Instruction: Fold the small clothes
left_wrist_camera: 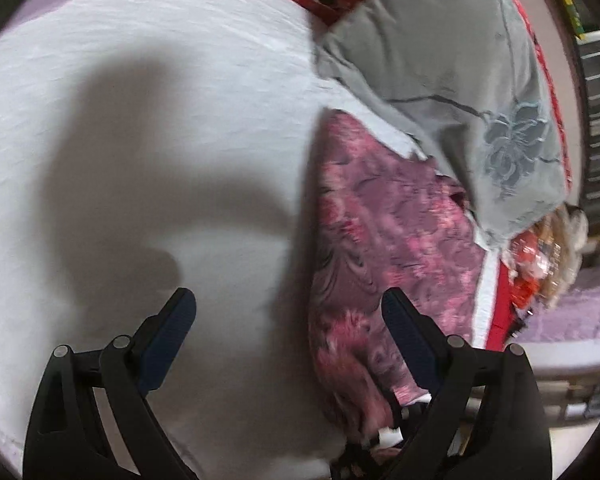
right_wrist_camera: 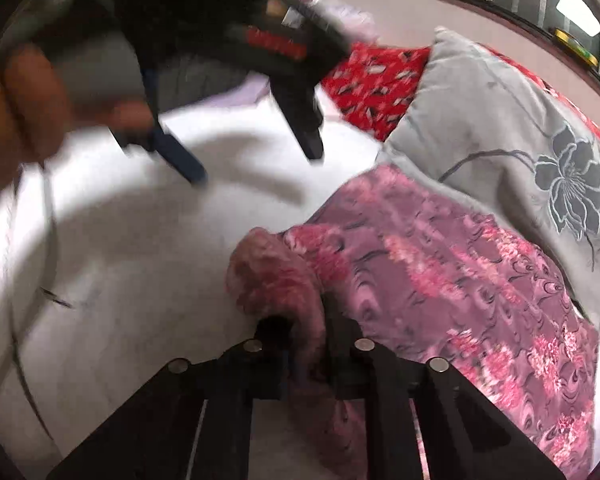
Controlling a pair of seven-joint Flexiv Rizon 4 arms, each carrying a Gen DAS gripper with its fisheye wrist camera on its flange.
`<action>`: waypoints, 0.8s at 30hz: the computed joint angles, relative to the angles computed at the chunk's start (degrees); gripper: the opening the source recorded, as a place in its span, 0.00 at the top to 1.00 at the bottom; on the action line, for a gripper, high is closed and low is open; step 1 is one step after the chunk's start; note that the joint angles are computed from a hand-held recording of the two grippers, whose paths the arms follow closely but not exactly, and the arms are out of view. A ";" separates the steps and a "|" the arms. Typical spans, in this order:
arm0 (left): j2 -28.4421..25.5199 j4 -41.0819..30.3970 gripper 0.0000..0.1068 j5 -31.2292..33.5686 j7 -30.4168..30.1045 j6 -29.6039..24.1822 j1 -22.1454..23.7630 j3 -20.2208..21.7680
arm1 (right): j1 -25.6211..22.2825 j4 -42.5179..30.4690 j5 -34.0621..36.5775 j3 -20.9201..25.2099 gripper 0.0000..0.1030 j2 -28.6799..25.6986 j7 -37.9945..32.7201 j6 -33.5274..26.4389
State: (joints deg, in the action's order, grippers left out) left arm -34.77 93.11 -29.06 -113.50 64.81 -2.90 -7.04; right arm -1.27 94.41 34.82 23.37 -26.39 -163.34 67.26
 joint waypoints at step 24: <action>-15.18 -39.26 0.89 16.96 -13.36 -20.03 -10.51 7.02 | -7.57 -11.57 17.65 -7.52 0.90 2.68 0.82 -21.73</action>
State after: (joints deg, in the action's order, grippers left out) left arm -49.94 53.85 -12.10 -126.87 44.78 -13.40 -0.02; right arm -8.83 82.84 52.47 15.86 -23.71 -162.52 45.53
